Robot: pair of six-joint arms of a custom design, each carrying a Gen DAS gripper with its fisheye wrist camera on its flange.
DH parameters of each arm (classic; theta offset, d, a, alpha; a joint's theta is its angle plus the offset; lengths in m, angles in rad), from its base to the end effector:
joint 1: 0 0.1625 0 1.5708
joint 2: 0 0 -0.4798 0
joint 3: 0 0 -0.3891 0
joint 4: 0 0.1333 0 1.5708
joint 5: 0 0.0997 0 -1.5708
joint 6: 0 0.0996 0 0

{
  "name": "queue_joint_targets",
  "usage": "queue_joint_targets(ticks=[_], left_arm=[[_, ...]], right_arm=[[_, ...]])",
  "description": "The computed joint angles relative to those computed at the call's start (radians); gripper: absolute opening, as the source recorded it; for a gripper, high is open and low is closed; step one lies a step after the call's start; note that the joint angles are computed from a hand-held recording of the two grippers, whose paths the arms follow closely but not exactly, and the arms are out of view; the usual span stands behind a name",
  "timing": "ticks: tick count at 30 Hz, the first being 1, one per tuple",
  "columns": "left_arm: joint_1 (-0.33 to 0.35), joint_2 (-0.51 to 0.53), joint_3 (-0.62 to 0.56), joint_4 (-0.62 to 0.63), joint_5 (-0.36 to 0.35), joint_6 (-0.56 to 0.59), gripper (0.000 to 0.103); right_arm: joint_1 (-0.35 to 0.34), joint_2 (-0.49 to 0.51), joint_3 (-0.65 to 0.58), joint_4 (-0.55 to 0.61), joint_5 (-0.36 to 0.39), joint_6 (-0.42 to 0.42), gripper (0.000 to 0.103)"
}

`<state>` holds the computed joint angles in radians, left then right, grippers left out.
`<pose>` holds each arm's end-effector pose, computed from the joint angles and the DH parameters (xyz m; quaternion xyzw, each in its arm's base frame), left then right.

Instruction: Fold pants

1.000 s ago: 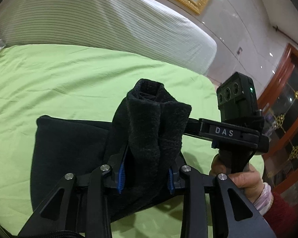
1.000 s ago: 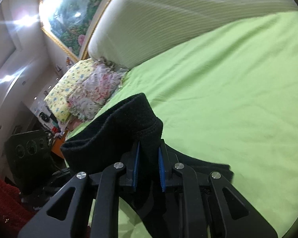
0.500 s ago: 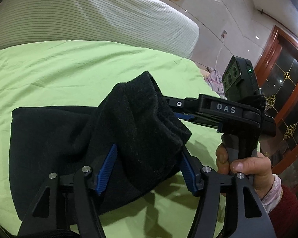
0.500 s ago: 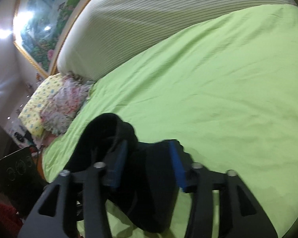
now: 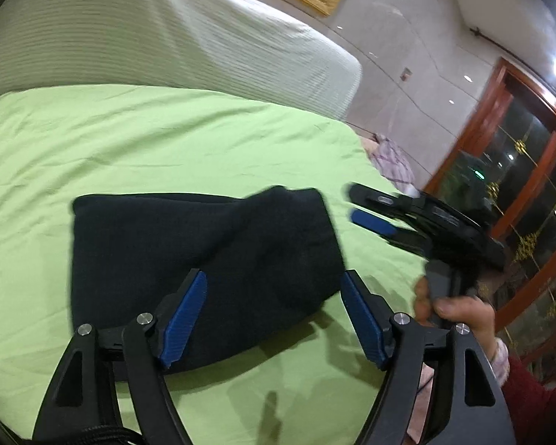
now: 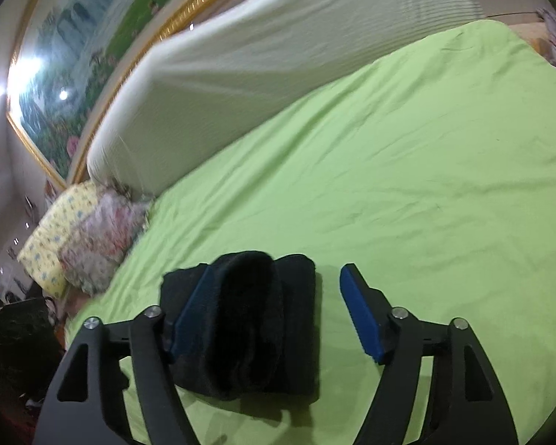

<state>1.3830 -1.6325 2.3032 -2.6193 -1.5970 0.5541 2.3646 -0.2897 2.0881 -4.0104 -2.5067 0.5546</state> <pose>0.0529 -0.4219 0.3438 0.3583 0.9144 -0.1870 0.0215 0.3846 -0.3038 -0.0672 -0.0401 -0.8579 0.4870 0.1588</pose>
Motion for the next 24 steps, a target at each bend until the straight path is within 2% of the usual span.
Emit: queue_joint_targets(ticks=[3,6,8,12,15,17,22,24], left_arm=[[0.028,0.020,-0.034,-0.017,0.039,-0.033,0.078],[0.050,0.060,-0.078,-0.025,0.096,-0.074,0.078],[0.067,0.080,-0.104,-0.017,0.105,-0.086,0.080],[0.101,0.123,-0.153,-0.009,0.126,-0.117,0.081],[0.103,0.158,-0.166,-0.033,0.143,-0.141,0.081],[0.104,0.179,-0.175,-0.045,0.148,-0.141,0.081],[0.111,0.243,-0.206,-0.065,0.185,-0.161,0.081],[0.125,0.275,-0.232,-0.048,0.172,-0.171,0.081]], right_arm=[[0.019,0.008,-0.021,0.056,-0.016,0.017,0.080],[0.025,0.014,-0.050,0.162,-0.043,0.059,0.088],[0.024,0.008,-0.067,0.269,-0.059,0.112,0.091],[0.026,0.009,-0.100,0.421,-0.096,0.172,0.092],[0.022,0.014,-0.114,0.469,-0.113,0.187,0.092],[0.010,0.008,-0.111,0.530,-0.114,0.243,0.092],[-0.029,0.004,-0.058,0.535,-0.117,0.347,0.092],[-0.042,0.007,-0.025,0.460,-0.107,0.356,0.092]])
